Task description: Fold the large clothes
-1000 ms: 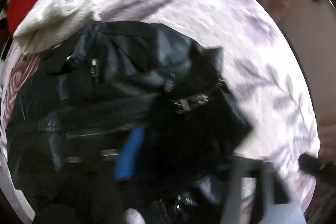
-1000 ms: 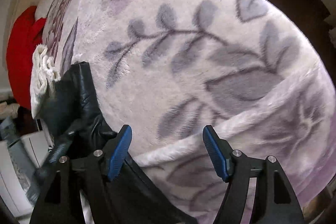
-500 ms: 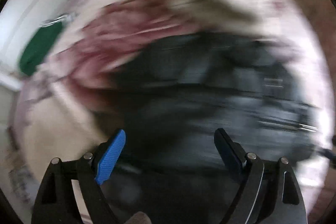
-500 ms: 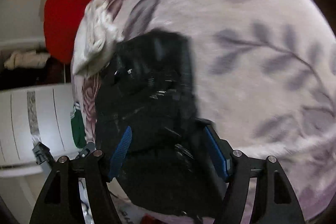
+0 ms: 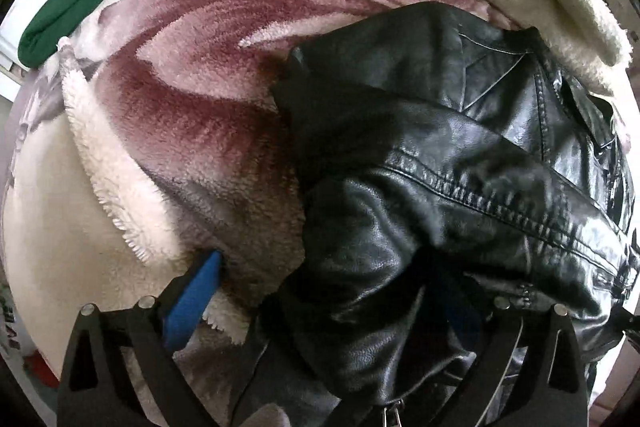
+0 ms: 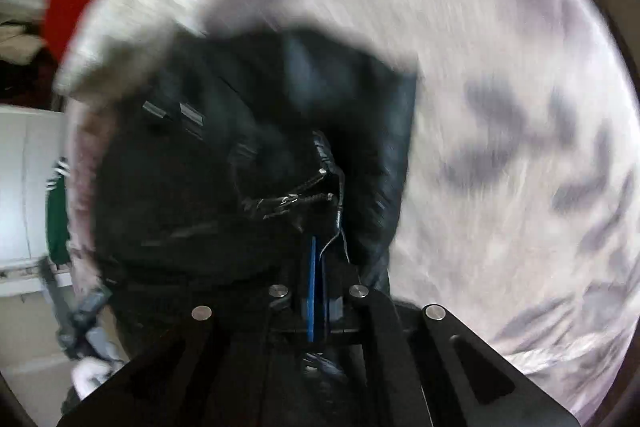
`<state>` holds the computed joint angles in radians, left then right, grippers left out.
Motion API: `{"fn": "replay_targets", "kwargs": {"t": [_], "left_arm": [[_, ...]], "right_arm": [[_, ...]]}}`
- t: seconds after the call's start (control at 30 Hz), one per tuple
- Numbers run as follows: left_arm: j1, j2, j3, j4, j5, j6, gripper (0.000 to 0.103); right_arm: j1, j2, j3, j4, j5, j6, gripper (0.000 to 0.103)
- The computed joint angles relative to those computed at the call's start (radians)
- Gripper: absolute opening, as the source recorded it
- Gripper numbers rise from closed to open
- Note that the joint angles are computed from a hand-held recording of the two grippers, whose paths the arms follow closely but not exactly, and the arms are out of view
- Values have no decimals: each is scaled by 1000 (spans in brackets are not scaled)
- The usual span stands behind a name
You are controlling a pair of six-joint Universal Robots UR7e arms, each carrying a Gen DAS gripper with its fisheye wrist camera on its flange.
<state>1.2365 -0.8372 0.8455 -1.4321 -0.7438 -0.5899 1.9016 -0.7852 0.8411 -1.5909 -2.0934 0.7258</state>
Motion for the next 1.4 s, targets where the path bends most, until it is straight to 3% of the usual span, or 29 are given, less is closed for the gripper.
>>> {"fn": "replay_targets", "kwargs": {"t": [0.1, 0.13, 0.2, 0.27, 0.33, 0.4, 0.43, 0.5, 0.53, 0.57, 0.63, 0.7, 0.77, 0.83, 0.93, 0.97, 1.0, 1.03, 1.1, 1.2, 1.3, 1.37, 1.4], "left_arm": [[-27, -1, -39, 58, 45, -4, 103], [-39, -9, -32, 61, 64, 0, 103], [-59, -25, -10, 27, 91, 25, 103], [-67, -2, -39, 39, 117, 34, 103], [-44, 76, -147, 174, 137, -22, 103], [-9, 130, -217, 181, 90, -17, 103], [5, 122, -196, 122, 58, 0, 103], [12, 89, -144, 44, 22, 22, 103], [11, 86, -145, 47, 17, 20, 103], [6, 75, -135, 47, 20, 16, 103], [-11, 47, -101, 37, 40, 20, 103], [-28, 6, -42, 7, 43, 22, 103], [-43, -33, 8, -12, 40, 11, 103], [-65, -88, 83, -40, 25, -17, 103], [-69, -113, 132, -43, 18, -33, 103], [-64, -96, 111, -20, 21, -31, 103], [-59, -100, 128, -19, 21, -30, 103], [-54, -97, 127, -29, 14, -21, 103], [-47, -104, 145, -51, 3, -12, 103], [-73, -96, 131, -17, 47, -34, 103], [-129, -112, 150, -6, 63, -52, 103], [-179, -132, 187, -4, 39, -65, 103], [-213, -147, 223, -1, 21, -80, 103]], "right_arm": [[1, -7, -41, 9, 35, 20, 6], [9, -6, -67, 34, 17, 46, 14], [31, -5, -111, 67, -46, 68, 14], [49, -12, -116, 6, -60, 12, 14], [46, 0, -130, -36, 15, -88, 14], [30, 22, -137, -41, 104, -148, 14], [22, 44, -156, -5, 112, -157, 14], [7, 108, -225, 144, 52, -134, 14], [-6, 124, -240, 183, 53, -125, 7], [-18, 120, -229, 181, 62, -106, 2], [-20, 96, -226, 156, 100, -76, 3], [5, 41, -195, 150, 48, -30, 15], [25, -16, -149, 214, -9, 58, 44], [9, -87, -47, 221, 49, 110, 52], [-51, -180, 140, 150, 197, 171, 51], [-57, -214, 211, 95, 212, 200, 30], [-47, -230, 241, 79, 186, 217, 15], [-34, -237, 247, 79, 148, 219, 8], [-28, -272, 279, 89, 97, 272, 5], [-48, -270, 251, 122, 153, 230, 5], [-68, -280, 176, 171, 240, 186, 13], [-77, -315, 148, 191, 274, 177, 41], [-79, -324, 126, 226, 268, 167, 49]]}}
